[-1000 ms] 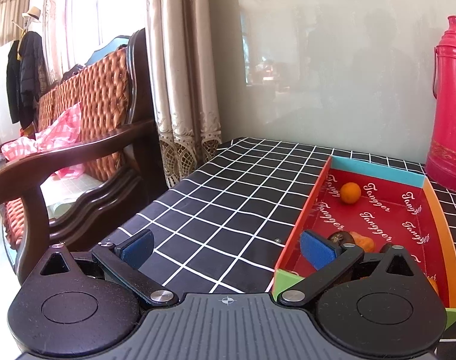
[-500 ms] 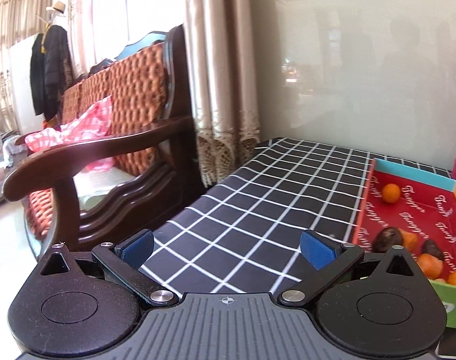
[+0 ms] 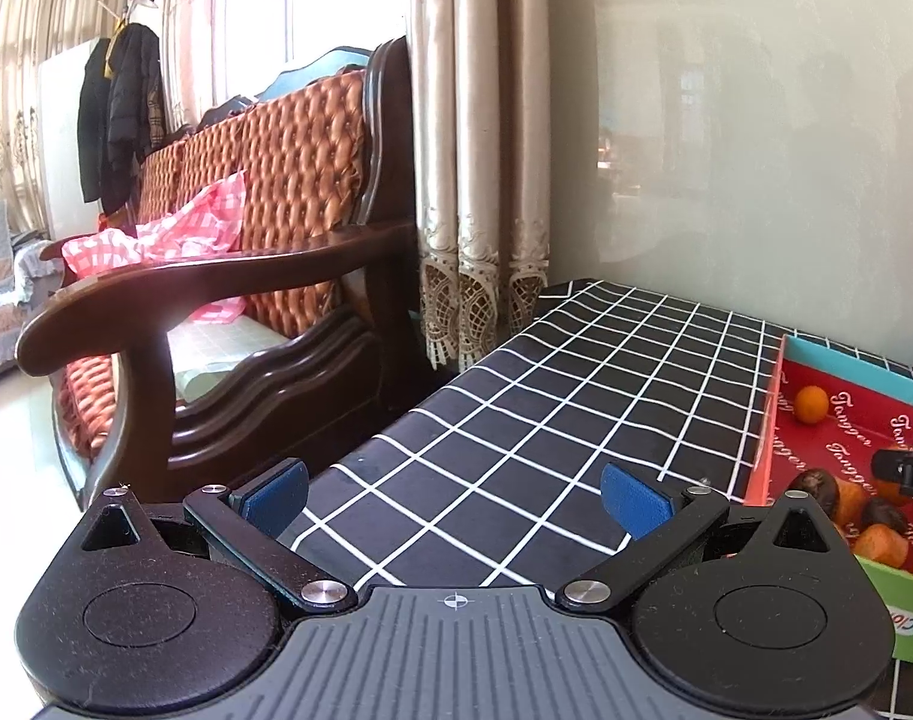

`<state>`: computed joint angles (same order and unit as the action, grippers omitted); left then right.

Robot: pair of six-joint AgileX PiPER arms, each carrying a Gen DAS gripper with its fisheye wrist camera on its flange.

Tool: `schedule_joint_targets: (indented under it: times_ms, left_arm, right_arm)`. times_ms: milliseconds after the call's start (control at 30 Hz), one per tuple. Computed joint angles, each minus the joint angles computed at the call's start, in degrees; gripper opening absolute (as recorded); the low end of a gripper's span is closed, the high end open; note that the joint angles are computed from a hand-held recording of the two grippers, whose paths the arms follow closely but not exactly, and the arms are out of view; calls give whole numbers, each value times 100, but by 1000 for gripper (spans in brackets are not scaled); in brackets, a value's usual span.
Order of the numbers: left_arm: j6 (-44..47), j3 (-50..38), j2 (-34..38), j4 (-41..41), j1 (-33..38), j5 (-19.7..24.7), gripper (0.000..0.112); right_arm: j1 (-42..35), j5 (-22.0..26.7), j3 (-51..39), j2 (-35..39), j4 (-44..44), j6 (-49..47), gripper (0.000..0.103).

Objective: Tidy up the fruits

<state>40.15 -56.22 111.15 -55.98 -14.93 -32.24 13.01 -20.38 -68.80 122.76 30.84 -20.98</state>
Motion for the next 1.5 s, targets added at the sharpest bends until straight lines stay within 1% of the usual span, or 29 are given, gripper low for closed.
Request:
schedule_joint_targets:
  times_ms: [33, 133, 200, 233, 267, 333, 400, 467, 533, 600, 667, 767, 833, 867, 967, 1067, 1133, 1200, 1267, 1333, 1500]
  left_arm:
    - [-6, -5, 4, 22, -19, -3, 103]
    - [-44, 0, -6, 96, -84, -27, 103]
    - [-114, 6, -30, 158, -117, -12, 103]
    - [-168, 8, -44, 213, -135, 8, 103]
    - [-198, 14, -58, 246, -167, 12, 103]
    - [-249, 35, -91, 352, -241, 32, 103]
    - [-354, 88, -143, 541, -336, 69, 103]
    - [-419, 177, -210, 729, -455, 53, 103]
    - [-350, 230, -314, 745, -583, 81, 103]
    - [-297, 366, -589, 725, -688, 271, 103]
    - [-434, 668, -1034, 814, -810, 463, 103]
    - [-60, 1124, -1800, 445, -1117, 684, 103]
    - [634, 1385, -2323, -291, -1397, 668, 103]
    - [1029, 1522, -2593, -696, -1571, 602, 103]
    - [1915, 1910, -3305, -1574, -2037, 341, 103]
    - [2619, 2166, -3869, -2381, -2389, 184, 103]
    - [2858, 2307, -4163, -2726, -2564, 75, 103]
    - [2950, 2407, -4341, -2879, -2731, -51, 103]
    - [3004, 2420, -4392, -2959, -2830, -153, 103]
    - [3027, 2397, -4402, -2995, -2844, -166, 103]
    - [3007, 2367, -4298, -2998, -3012, -410, 103]
  right_arm:
    - [3, -104, 116, -74, -60, 68, 54]
    - [-86, -612, 698, -468, -863, 985, 54]
    - [-117, -946, 1109, -820, -1019, 1275, 56]
    - [-131, -1107, 1345, -1017, -1102, 1405, 59]
    - [-144, -1238, 1568, -1209, -1124, 1462, 64]
    - [-81, -1556, 2057, -1591, -866, 1288, 70]
    - [-4, -1804, 2569, -1995, -621, 1142, 71]
    - [127, -1936, 3027, -2397, -215, 962, 79]
    - [243, -1984, 3485, -2830, 34, 889, 83]
    - [442, -2084, 3954, -3291, 387, 756, 88]
    - [807, -2312, 4327, -3669, 984, 482, 93]
    - [1481, -2592, 4782, -4320, 2060, -71, 97]
    - [2031, -2799, 4956, -4689, 2867, -500, 97]
    - [2317, -2936, 5038, -4870, 3245, -691, 97]
    - [3188, -3463, 5120, -5145, 4290, -1138, 97]
    - [3880, -3956, 5200, -5275, 5027, -1328, 97]
    - [4227, -4190, 5241, -5310, 5320, -1391, 97]
    - [4456, -4352, 5257, -5319, 5505, -1441, 97]
    - [4506, -4382, 5230, -5351, 5574, -1598, 97]
    - [4541, -4429, 5207, -5352, 5618, -1652, 97]
    - [4536, -4403, 5248, -5409, 5633, -1498, 97]
